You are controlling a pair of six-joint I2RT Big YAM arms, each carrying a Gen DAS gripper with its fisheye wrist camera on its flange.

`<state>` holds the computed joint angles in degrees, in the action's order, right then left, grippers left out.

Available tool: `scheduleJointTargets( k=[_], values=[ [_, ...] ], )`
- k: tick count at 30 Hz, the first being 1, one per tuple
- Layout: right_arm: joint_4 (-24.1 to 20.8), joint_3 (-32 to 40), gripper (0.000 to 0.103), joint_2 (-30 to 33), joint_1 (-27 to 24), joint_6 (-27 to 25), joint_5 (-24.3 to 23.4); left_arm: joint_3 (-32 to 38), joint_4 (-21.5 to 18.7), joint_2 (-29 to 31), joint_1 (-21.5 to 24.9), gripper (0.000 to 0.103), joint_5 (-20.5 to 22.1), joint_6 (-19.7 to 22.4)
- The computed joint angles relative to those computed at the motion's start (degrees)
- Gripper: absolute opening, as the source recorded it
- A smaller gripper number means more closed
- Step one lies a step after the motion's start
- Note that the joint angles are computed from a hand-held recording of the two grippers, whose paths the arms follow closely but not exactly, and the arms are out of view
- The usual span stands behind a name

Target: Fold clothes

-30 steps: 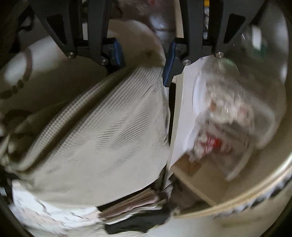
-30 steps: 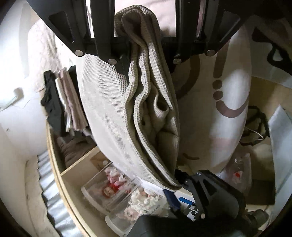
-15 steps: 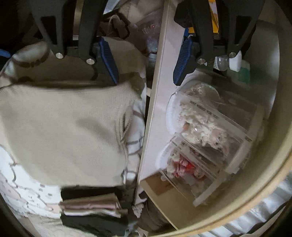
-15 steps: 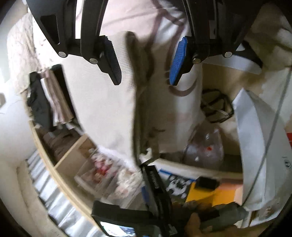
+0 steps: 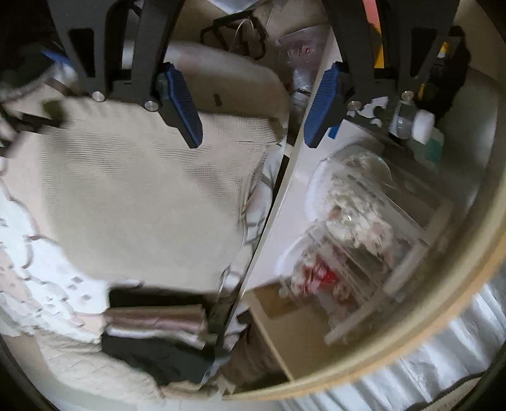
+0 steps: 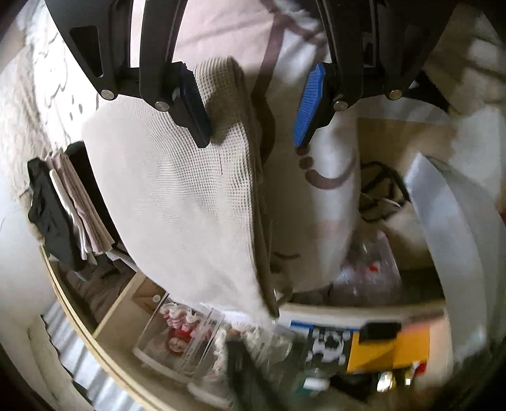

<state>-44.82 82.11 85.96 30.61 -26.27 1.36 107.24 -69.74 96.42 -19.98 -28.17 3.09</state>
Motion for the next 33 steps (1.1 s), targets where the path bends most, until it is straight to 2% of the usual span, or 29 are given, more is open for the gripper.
scheduleJointTargets(
  k=[2, 5, 8, 11, 12, 14, 16, 17, 18, 20, 24, 29, 33],
  values=[
    [-2.4, 0.2, 0.055, -1.6, -0.9, 0.9, -2.6, -0.2, -0.5, 2.6, 0.6, 0.069, -2.0, -1.3],
    [-4.9, -0.2, 0.055, -4.5, -2.4, 1.4, -5.3, -1.3, -1.4, 4.0, 1.4, 0.069, -1.7, -3.6],
    [-4.3, -1.5, 0.055, -7.0, -4.3, 1.4, -5.5, -3.4, 0.5, 2.6, 0.9, 0.069, -2.3, -5.4],
    [-4.4, -2.1, 0.055, -9.0, -6.6, 3.5, -6.4, -5.6, 3.5, -1.0, -0.2, 0.070, -0.5, -9.2],
    [-4.9, -1.8, 0.055, -9.3, -7.7, 4.9, -7.6, -6.4, 5.1, -2.6, -0.9, 0.073, 0.0, -10.8],
    [-5.8, -1.4, 0.055, -10.5, -10.0, 8.0, -10.7, -8.0, 8.3, -5.6, -2.9, 0.093, 0.9, -13.8],
    [-5.5, -1.5, 0.063, -11.9, -12.4, 10.9, -13.6, -8.8, 10.5, -7.6, -5.1, 0.098, 0.9, -15.8],
    [-5.1, -1.5, 0.080, -12.6, -13.6, 12.2, -14.7, -8.8, 11.2, -8.2, -6.2, 0.099, 0.5, -16.4],
    [-3.8, -2.3, 0.089, -13.8, -14.6, 13.5, -14.7, -8.8, 12.0, -8.8, -7.6, 0.100, 0.0, -17.1],
    [-1.4, -3.4, 0.091, -15.8, -16.8, 14.6, -14.7, -8.6, 13.8, -9.9, -10.1, 0.103, -0.2, -18.4],
    [-1.6, -3.8, 0.103, -18.3, -21.6, 15.2, -13.7, -8.0, 16.4, -11.1, -13.8, 0.103, 3.3, -22.0],
    [-2.3, -4.8, 0.103, -21.2, -30.0, 13.8, -14.7, -5.5, 16.5, -9.8, -18.7, 0.103, -0.3, -24.4],
    [-3.0, -5.9, 0.103, -23.4, -37.9, 13.3, -14.9, -3.9, 16.4, -8.7, -21.7, 0.103, -1.2, -25.9]
  ],
)
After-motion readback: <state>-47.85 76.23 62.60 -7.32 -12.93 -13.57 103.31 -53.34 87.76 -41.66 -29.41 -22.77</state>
